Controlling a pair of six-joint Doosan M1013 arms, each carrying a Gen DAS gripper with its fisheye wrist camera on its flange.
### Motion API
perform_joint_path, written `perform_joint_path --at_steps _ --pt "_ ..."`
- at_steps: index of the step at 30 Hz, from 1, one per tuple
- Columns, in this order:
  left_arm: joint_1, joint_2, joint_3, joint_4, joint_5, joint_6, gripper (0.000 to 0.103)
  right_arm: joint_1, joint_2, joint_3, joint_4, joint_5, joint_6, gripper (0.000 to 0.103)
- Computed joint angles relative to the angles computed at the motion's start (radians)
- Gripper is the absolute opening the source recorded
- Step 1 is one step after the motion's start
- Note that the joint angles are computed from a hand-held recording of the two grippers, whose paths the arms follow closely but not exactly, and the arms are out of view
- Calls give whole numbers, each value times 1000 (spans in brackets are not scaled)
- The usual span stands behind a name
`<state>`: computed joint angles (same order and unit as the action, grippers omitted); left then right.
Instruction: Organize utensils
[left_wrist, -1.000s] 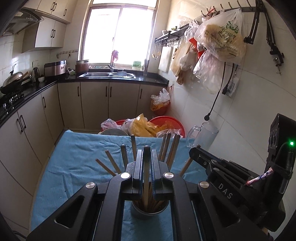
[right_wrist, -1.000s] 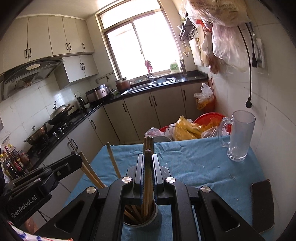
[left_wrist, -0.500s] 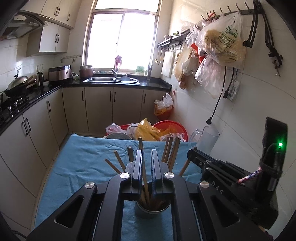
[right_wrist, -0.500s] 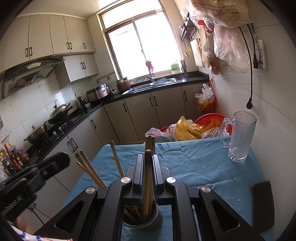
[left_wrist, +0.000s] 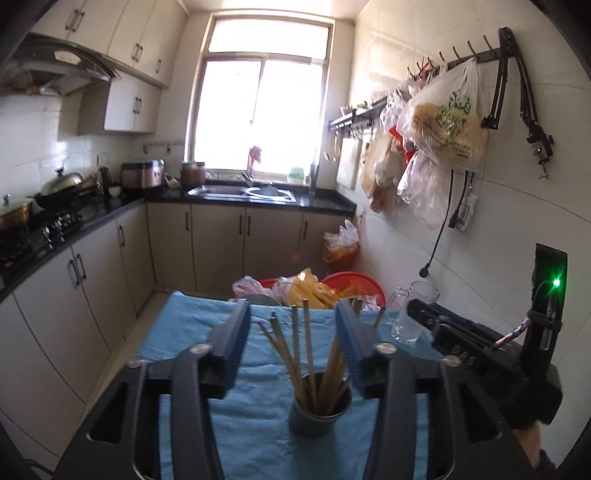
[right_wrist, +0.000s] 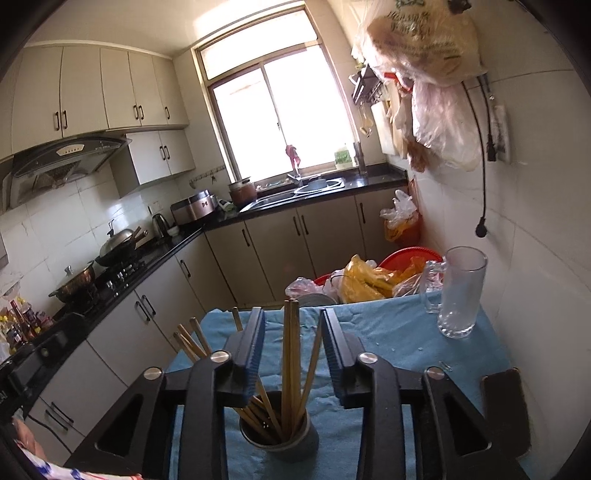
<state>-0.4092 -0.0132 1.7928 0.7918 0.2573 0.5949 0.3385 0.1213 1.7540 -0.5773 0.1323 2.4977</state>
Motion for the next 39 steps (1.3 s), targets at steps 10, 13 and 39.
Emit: perform_joint_path --at_steps 10,13,39 --pt "-42 -96 120 364 103 -341 69 29 -76 102 -110 38 129 51" --pt "-59 -115 146 344 139 -325 73 44 -95 131 -148 50 162 53" --pt "-259 -240 344 601 552 -684 103 193 -181 321 -634 230 755 70"
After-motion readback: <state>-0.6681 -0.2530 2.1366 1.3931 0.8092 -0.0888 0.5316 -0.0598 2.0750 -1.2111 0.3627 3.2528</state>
